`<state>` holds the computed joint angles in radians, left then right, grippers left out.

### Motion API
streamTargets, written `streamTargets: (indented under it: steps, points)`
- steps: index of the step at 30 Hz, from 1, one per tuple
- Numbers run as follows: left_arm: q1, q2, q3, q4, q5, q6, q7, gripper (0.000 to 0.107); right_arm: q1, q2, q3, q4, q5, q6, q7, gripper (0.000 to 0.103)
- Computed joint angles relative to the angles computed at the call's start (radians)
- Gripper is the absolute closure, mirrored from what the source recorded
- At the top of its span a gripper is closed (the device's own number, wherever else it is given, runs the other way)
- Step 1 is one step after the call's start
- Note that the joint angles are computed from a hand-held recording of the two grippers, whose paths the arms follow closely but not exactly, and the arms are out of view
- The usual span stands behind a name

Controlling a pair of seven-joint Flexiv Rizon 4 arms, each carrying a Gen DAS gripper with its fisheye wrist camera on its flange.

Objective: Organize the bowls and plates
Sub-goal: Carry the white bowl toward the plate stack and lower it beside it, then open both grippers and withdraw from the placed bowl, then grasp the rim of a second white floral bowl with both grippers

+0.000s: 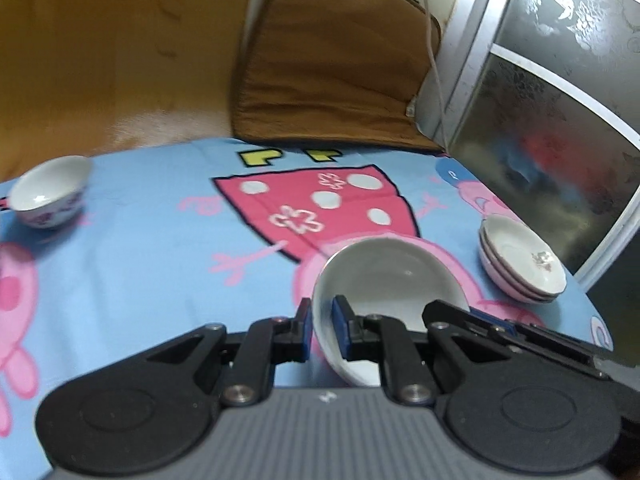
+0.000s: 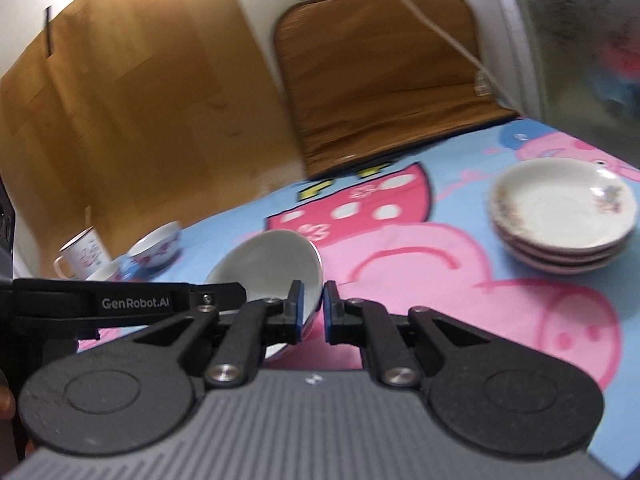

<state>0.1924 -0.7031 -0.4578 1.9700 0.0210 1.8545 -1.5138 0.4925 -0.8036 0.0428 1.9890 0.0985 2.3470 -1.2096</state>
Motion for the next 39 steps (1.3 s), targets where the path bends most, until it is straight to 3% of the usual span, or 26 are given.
streamTargets:
  steps: [4, 6, 9, 14, 19, 27, 31, 36, 39]
  points:
    - [-0.058, -0.011, 0.043, -0.053, -0.049, -0.06, 0.003, 0.093, -0.004, -0.012, -0.006, -0.018, 0.013, -0.007, 0.008, 0.087]
    - [-0.074, -0.012, 0.058, -0.063, -0.067, -0.065, 0.01, 0.085, -0.002, -0.02, -0.007, -0.027, 0.024, 0.007, 0.012, 0.082]
    - [-0.081, -0.004, 0.072, -0.049, -0.068, -0.023, 0.012, 0.076, 0.012, -0.028, -0.017, -0.03, 0.047, 0.044, -0.003, 0.076]
    - [-0.073, 0.028, 0.095, 0.002, -0.044, 0.06, -0.022, 0.076, 0.043, -0.041, -0.024, -0.036, 0.1, 0.149, -0.052, 0.076]
    - [-0.115, 0.068, 0.191, 0.065, -0.024, 0.153, -0.063, 0.076, 0.062, -0.042, -0.008, -0.033, 0.074, 0.194, -0.116, 0.076]
    - [-0.15, 0.102, 0.322, 0.162, -0.037, 0.233, -0.101, 0.076, 0.017, -0.033, 0.061, -0.023, -0.147, 0.061, -0.086, 0.076]
    - [-0.081, 0.116, 0.317, 0.213, -0.006, 0.255, -0.141, 0.076, -0.006, -0.026, 0.092, -0.034, -0.262, -0.012, -0.055, 0.076]
    - [0.044, 0.149, 0.304, 0.246, 0.047, 0.296, -0.23, 0.076, -0.132, -0.039, 0.201, -0.114, -0.523, -0.14, 0.099, 0.076]
    - [0.071, 0.169, 0.342, 0.242, 0.031, 0.302, -0.265, 0.075, -0.167, -0.063, 0.245, -0.197, -0.652, -0.213, 0.179, 0.076]
